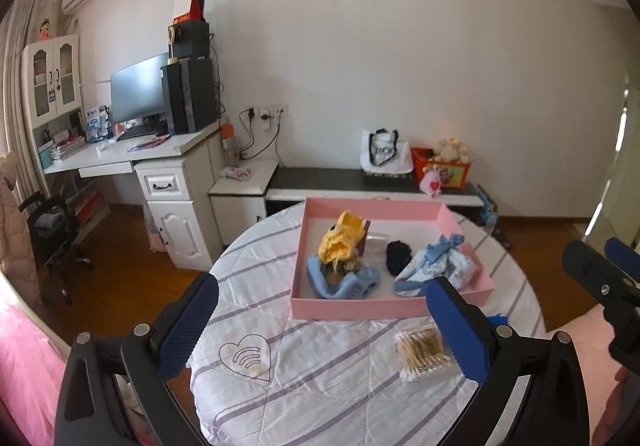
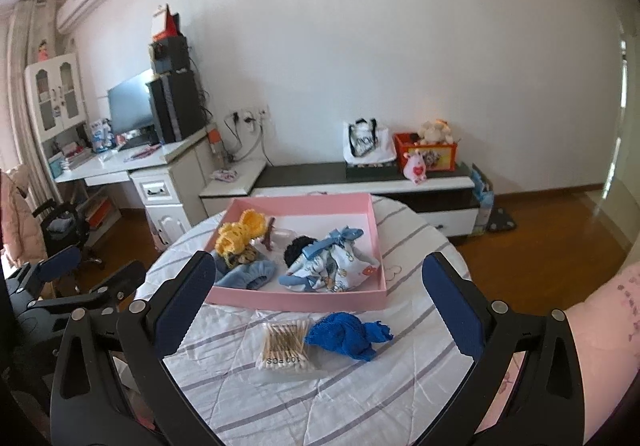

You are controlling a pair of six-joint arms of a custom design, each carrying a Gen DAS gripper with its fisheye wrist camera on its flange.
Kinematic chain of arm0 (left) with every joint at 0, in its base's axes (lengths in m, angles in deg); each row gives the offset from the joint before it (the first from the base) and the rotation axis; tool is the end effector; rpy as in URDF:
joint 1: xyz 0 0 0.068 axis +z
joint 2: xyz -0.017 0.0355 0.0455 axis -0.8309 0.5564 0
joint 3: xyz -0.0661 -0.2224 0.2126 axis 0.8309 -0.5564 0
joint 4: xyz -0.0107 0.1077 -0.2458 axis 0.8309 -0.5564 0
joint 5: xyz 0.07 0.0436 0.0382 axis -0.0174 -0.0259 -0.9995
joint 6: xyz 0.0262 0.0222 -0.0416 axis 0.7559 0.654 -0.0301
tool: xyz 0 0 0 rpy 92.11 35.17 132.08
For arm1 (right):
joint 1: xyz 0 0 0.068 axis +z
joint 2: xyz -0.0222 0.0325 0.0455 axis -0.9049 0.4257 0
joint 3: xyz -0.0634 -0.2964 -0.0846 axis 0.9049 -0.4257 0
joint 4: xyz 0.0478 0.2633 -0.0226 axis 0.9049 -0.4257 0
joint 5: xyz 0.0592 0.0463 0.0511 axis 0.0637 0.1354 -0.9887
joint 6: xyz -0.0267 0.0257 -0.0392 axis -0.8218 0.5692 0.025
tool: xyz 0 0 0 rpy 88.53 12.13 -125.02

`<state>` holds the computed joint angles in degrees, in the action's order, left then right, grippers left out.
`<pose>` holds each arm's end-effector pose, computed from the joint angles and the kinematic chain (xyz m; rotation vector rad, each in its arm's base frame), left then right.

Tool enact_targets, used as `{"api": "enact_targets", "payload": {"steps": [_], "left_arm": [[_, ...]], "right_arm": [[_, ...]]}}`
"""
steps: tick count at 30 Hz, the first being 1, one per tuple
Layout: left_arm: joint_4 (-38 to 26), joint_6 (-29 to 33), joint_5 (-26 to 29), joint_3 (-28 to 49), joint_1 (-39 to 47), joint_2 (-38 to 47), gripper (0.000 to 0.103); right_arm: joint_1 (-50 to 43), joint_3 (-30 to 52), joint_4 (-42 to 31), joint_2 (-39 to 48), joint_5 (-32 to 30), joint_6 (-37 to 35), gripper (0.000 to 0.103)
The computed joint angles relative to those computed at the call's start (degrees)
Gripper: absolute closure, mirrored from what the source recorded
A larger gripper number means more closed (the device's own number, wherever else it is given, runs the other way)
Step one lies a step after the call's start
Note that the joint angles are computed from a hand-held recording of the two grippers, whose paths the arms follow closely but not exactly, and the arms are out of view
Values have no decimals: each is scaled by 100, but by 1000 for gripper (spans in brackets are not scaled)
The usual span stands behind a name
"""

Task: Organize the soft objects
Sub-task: 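Withdraw both tools up and back from the pink box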

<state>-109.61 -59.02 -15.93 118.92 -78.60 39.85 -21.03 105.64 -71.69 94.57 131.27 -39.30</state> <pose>0.3106 -0.1277 0.3955 0.3419 2.1184 -0.2561 0.2187 0.1715 0.3659 0.3978 2.0583 -0.1838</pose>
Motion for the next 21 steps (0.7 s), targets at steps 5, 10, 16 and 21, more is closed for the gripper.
{"api": "enact_targets", "payload": {"steps": [5, 10, 16, 21], "left_arm": [[94, -42, 31, -278, 103, -406, 0], [189, -122, 192, -459, 256, -697, 0], [434, -132, 33, -741, 203, -1042, 0], [641, -120, -110, -1004, 110, -1252, 0]], "right_arm": [[386, 155, -314, -77, 559, 259, 0], [685, 250, -581, -139, 995, 478, 0], [898, 332, -745, -95, 1193, 569, 0], [992, 333, -736, -72, 1262, 549, 0]]}}
